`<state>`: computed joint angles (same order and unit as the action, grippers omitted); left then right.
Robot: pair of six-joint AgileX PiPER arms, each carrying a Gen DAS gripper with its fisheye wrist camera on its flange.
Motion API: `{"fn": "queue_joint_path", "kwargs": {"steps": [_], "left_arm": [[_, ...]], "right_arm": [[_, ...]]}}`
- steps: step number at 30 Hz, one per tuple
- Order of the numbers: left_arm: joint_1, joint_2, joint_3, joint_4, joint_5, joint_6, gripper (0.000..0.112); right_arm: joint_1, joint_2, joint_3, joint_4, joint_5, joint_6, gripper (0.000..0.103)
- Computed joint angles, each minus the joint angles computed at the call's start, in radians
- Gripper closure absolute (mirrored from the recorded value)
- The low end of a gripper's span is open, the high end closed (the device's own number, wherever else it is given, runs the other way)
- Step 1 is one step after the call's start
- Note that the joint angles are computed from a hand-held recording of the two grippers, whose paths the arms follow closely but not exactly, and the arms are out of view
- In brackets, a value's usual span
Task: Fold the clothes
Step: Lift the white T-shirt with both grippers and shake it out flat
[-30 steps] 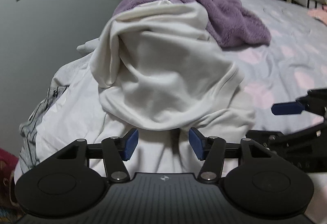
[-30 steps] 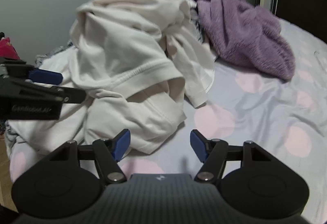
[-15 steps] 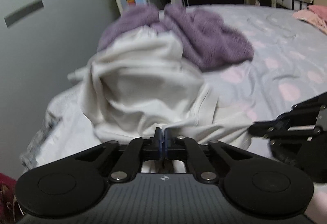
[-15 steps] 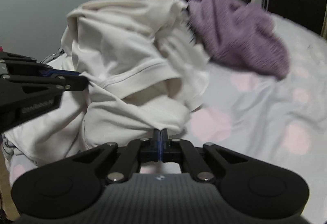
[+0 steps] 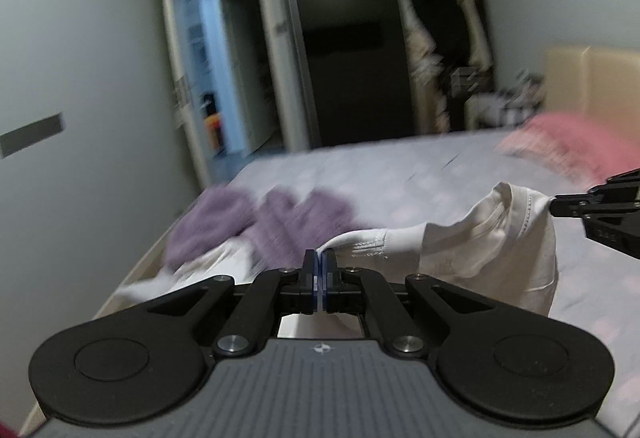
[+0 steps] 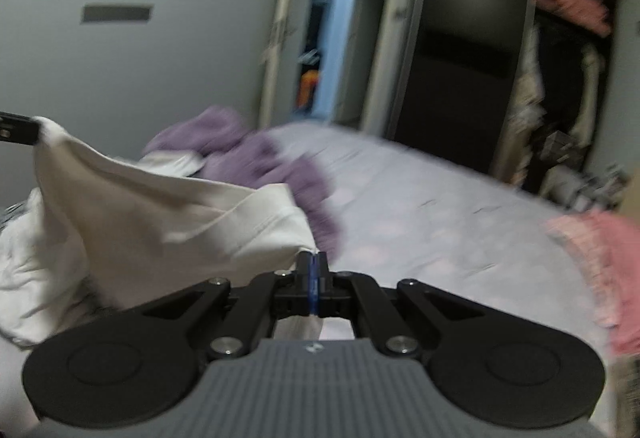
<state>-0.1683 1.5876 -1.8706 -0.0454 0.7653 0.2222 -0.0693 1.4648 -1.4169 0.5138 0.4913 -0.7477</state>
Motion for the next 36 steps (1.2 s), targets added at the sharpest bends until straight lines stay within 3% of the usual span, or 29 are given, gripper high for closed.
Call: {"fn": "queue_joint_path", "kwargs": {"steps": [5,9,11,13,17,21,23,27,32,35,36], "left_arm": [[-0.042,-0.004,-0.149,-0.173,0.123,0.046,0.112],[-0.066,0.033,-0.194,-0.282,0.172,0.084,0.112],[-0.090,0.069,-0.193,-0.286,0.189,0.086,0.112],[-0.118,0.120,-0.188,-0.269,0.225,0.070,0.112],[-0.152,0.227,-0.113,-0.232,0.238,0.045,0.112],[-0.155,0.338,-0.090,-0.196,0.247,0.032,0.112],[-0.156,0.381,-0.081,-0.184,0.224,0.017,0.112],[-0.150,0.438,-0.059,-0.199,0.170,0.005,0.112],[-0.181,0.480,-0.112,-0.171,0.190,-0.036,0.110],[-0.194,0.465,-0.090,-0.141,0.195,-0.043,0.093],[-0.199,0.453,-0.074,-0.121,0.194,-0.053,0.089]], "right_arm": [[-0.319,-0.115,-0.058,0.243,0.191,-0.234,0.103],[-0.602,-0.170,-0.061,0.474,0.344,-0.434,0.103],[-0.709,-0.160,-0.076,0.513,0.446,-0.465,0.103],[-0.739,-0.141,-0.058,0.469,0.486,-0.475,0.103],[-0.720,-0.086,0.050,0.347,0.454,-0.500,0.103],[-0.625,0.023,0.143,0.242,0.332,-0.451,0.103],[-0.563,0.097,0.151,0.188,0.260,-0.399,0.103],[-0.500,0.220,0.124,0.139,0.194,-0.344,0.103],[-0.496,0.309,0.083,0.133,0.202,-0.335,0.100],[-0.511,0.319,0.056,0.127,0.232,-0.317,0.097],[-0.524,0.321,0.047,0.136,0.250,-0.319,0.090]]}}
